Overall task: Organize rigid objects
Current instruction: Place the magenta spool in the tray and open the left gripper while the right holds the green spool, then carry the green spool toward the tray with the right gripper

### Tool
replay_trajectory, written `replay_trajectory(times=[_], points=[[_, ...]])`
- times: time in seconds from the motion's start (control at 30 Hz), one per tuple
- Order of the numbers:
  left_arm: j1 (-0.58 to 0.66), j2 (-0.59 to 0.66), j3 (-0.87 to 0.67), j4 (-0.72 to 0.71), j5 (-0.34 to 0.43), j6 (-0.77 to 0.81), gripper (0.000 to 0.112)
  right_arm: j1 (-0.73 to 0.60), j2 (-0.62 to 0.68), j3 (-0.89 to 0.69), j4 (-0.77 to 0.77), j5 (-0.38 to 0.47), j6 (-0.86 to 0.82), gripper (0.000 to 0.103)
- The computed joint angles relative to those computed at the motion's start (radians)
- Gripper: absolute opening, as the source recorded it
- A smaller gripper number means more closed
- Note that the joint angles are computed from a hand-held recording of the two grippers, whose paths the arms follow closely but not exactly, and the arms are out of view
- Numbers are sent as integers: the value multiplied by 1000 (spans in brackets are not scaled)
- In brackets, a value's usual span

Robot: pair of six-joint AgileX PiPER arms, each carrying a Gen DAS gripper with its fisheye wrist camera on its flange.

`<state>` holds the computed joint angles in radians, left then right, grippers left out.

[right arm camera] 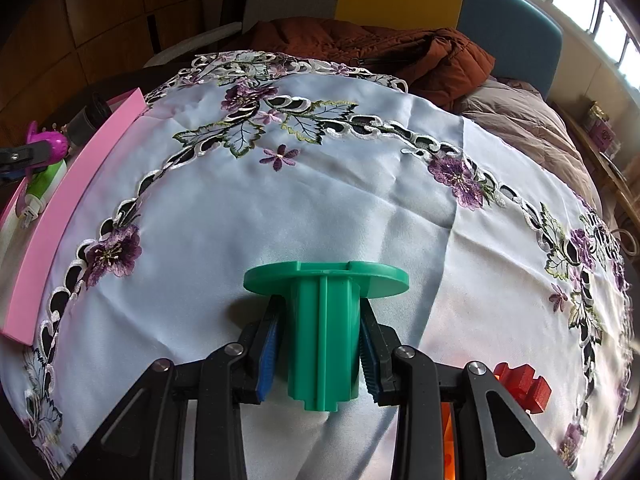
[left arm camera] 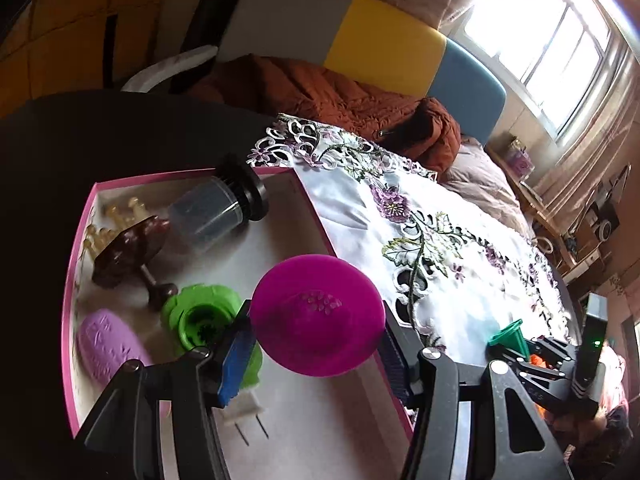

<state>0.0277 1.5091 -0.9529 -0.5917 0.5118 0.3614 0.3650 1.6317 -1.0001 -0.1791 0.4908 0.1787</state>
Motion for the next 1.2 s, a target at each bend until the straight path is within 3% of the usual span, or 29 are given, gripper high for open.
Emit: replay_trajectory(times=[0.1, 0.2, 0.4, 0.63, 0.97, 1.2], points=[[-32, 15, -21, 101, -11, -85, 59, 0, 1, 0, 1, 0, 1, 35], [-24, 9, -22, 75, 12, -66, 66, 0, 1, 0, 1, 0, 1, 36], [-47, -84, 33, 211, -4, -209, 66, 4, 2, -1, -18, 1, 12, 36], [-117, -266, 142, 520, -11, -508, 66, 15, 0, 3, -55, 1, 40, 36], [-219, -466, 224, 769, 81, -754, 66, 10, -3, 5, -43, -3, 30, 35], [-217, -521, 246, 794, 121, -775, 66, 9, -7, 14, -40, -16, 28, 35]])
